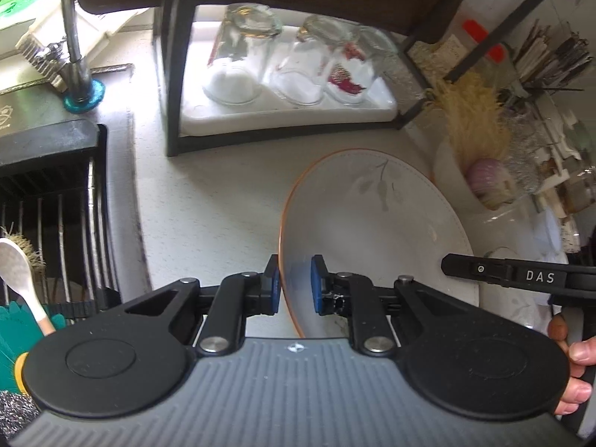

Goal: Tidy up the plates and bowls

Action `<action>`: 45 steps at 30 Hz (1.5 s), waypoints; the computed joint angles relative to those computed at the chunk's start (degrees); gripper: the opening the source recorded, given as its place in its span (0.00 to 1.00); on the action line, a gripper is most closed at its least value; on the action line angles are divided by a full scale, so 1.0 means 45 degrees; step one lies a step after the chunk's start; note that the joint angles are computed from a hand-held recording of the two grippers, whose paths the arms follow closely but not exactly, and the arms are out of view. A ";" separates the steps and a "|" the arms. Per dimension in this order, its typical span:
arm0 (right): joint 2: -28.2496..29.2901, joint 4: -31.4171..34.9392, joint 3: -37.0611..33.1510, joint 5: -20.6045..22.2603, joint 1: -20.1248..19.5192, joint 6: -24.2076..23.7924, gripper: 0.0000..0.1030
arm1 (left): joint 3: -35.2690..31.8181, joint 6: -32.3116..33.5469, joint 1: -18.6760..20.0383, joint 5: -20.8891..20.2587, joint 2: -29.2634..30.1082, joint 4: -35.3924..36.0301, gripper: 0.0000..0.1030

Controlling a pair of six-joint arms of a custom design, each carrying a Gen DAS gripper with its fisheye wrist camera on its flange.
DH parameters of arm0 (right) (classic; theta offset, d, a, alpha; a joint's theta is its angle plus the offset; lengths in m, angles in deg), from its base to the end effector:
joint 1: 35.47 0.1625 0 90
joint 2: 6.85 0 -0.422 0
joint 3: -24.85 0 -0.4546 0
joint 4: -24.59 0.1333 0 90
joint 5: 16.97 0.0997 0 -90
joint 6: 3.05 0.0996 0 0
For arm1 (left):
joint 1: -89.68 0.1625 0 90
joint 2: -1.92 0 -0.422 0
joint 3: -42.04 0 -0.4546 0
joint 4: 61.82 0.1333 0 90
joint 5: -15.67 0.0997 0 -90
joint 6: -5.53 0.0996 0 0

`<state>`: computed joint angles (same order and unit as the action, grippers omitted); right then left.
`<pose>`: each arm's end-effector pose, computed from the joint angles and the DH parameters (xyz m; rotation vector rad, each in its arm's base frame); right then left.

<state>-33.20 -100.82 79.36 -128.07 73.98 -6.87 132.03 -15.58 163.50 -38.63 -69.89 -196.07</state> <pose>0.3881 -0.8064 0.0557 0.5292 -2.7332 0.2452 -0.0081 -0.7148 0.3927 -0.3022 2.5619 -0.8292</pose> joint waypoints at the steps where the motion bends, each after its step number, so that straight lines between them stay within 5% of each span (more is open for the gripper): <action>1: -0.0182 -0.0246 0.0239 0.0069 -0.0008 -0.0039 0.15 | 0.0024 -0.0003 -0.0093 -0.0010 -0.0046 0.0019 0.18; 11: -0.2059 -0.2221 0.2687 0.0579 -0.0155 0.0262 0.15 | 0.0086 0.0243 -0.1019 0.0176 -0.0174 0.0199 0.18; 25: -0.3597 -0.3522 0.4220 0.0925 -0.0456 0.0424 0.15 | 0.0264 0.0252 -0.1871 0.0114 0.0032 -0.0289 0.18; 45: -0.5343 -0.4691 0.5995 0.0240 -0.1276 -0.0227 0.15 | -0.0066 -0.0144 -0.2600 -0.0398 0.1580 -0.0428 0.18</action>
<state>-57.24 -121.93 106.34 -126.99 68.24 -7.90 131.73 -16.23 151.80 -40.42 -62.78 -197.99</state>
